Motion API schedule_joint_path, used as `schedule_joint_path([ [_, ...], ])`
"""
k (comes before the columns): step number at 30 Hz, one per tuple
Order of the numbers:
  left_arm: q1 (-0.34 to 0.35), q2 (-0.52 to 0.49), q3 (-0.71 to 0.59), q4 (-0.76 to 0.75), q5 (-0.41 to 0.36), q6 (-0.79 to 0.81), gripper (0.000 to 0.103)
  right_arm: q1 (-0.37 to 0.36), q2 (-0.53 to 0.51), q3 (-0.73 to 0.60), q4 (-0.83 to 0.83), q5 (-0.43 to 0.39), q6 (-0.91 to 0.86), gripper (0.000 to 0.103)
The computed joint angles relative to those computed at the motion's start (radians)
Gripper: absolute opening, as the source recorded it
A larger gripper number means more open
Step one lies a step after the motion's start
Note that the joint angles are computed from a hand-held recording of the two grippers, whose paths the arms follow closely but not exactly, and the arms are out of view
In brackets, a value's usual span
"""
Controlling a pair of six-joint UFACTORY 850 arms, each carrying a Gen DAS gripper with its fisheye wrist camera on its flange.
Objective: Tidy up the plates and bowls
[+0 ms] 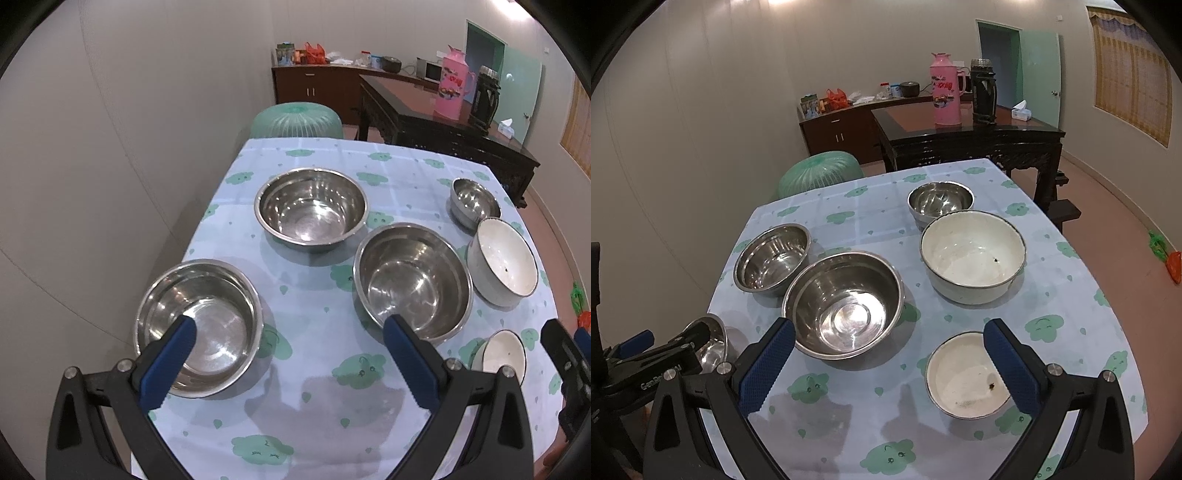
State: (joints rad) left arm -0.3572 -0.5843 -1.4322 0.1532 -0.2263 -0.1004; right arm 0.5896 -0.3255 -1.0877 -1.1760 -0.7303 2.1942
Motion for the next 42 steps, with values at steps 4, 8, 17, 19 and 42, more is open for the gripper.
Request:
schedule_joint_path([
  [4, 0.007, -0.025, -0.024, -0.175, -0.027, 0.170, 0.096, -0.017, -0.007, 0.001, 0.034, 0.044, -0.025, 0.103],
  [8, 0.003, -0.059, -0.054, -0.218, -0.046, 0.219, 0.096, -0.032, -0.008, 0.009, 0.046, 0.070, -0.026, 0.103],
  [17, -0.017, -0.178, -0.198, -0.248, -0.156, 0.271, 0.096, -0.108, -0.040, 0.008, 0.021, 0.181, -0.028, 0.080],
  [19, -0.022, -0.207, -0.239, -0.254, -0.187, 0.280, 0.095, -0.139, -0.070, -0.020, 0.100, 0.227, -0.127, 0.059],
  [42, -0.021, -0.550, -0.734, -0.369, -0.544, 0.348, 0.059, -0.308, -0.253, -0.131, 0.683, 0.497, -0.717, 0.043],
])
